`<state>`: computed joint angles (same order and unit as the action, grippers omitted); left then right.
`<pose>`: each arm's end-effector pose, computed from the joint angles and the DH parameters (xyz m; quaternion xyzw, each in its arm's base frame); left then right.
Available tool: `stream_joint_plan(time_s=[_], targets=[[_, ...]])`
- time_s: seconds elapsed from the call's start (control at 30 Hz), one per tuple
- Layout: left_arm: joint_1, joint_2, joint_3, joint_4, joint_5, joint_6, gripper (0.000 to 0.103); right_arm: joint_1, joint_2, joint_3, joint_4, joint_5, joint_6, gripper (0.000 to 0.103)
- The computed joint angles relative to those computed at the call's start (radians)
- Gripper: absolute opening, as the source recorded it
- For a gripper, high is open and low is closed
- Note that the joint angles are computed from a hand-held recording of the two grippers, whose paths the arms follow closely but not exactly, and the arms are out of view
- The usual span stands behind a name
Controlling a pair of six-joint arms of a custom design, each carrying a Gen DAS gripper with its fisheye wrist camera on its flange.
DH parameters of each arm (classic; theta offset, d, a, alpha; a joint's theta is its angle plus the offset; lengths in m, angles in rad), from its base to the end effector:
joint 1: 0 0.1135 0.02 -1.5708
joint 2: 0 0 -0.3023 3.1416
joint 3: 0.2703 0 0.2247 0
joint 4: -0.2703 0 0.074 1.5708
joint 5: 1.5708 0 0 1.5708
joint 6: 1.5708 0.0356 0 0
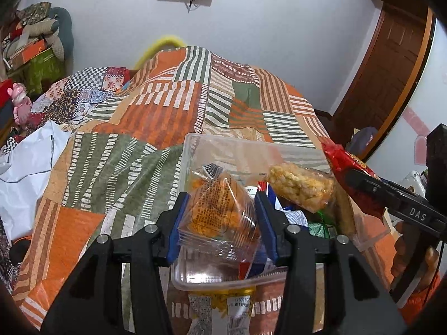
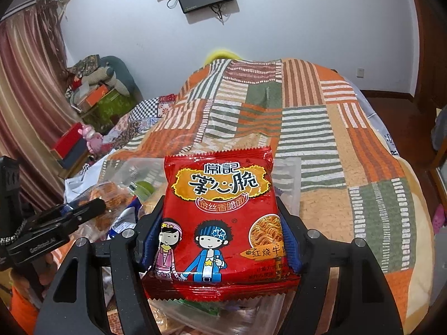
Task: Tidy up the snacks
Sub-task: 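Carry both held bags over the clear box and open both tools to drop them, then grasp the wrapped biscuit block with the right tool while the left tool grasps the yellow-edged white pack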
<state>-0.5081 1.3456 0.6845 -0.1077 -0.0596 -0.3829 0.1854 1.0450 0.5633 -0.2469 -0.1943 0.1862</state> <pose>0.2098 -0.1144 0.2464 0.0460 0.9192 -0.1434 0.3639 0.1651 0.0380 0.2553 -0.0393 0.9084 0.1622 0.3835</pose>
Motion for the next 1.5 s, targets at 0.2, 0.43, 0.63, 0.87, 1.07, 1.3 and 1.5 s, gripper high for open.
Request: stream_joint_plan(time_s=[0.2,0.43,0.63,0.87,1.07,1.3,1.5], targets=[[-0.036,-0.067,0.004,-0.035,-0.050,-0.015,0.073,0.018,-0.057,0.024,-0.055,0.043,0.001,0.078],[-0.080,-0.163,0.022,-0.123,-0.087,-0.031,0.075,0.042,-0.157,0.063,-0.142,0.068,-0.007,0.081],[-0.120,-0.265,0.010,-0.216,-0.112,-0.049,0.079,0.128,-0.255,0.071,-0.219,0.108,0.021,0.085],[-0.154,-0.368,-0.037,-0.309,-0.136,-0.097,0.080,0.371,-0.320,0.033,-0.268,0.241,0.120,0.085],[-0.183,-0.429,-0.100,-0.365,-0.138,-0.153,0.080,0.613,-0.291,-0.022,-0.243,0.400,0.249,0.086],[-0.218,-0.489,-0.165,-0.399,-0.139,-0.223,0.080,0.635,-0.142,-0.094,-0.094,0.329,0.342,0.086],[-0.221,-0.475,-0.220,-0.369,-0.120,-0.239,0.080,0.726,-0.040,-0.090,-0.065,0.481,0.383,0.093]])
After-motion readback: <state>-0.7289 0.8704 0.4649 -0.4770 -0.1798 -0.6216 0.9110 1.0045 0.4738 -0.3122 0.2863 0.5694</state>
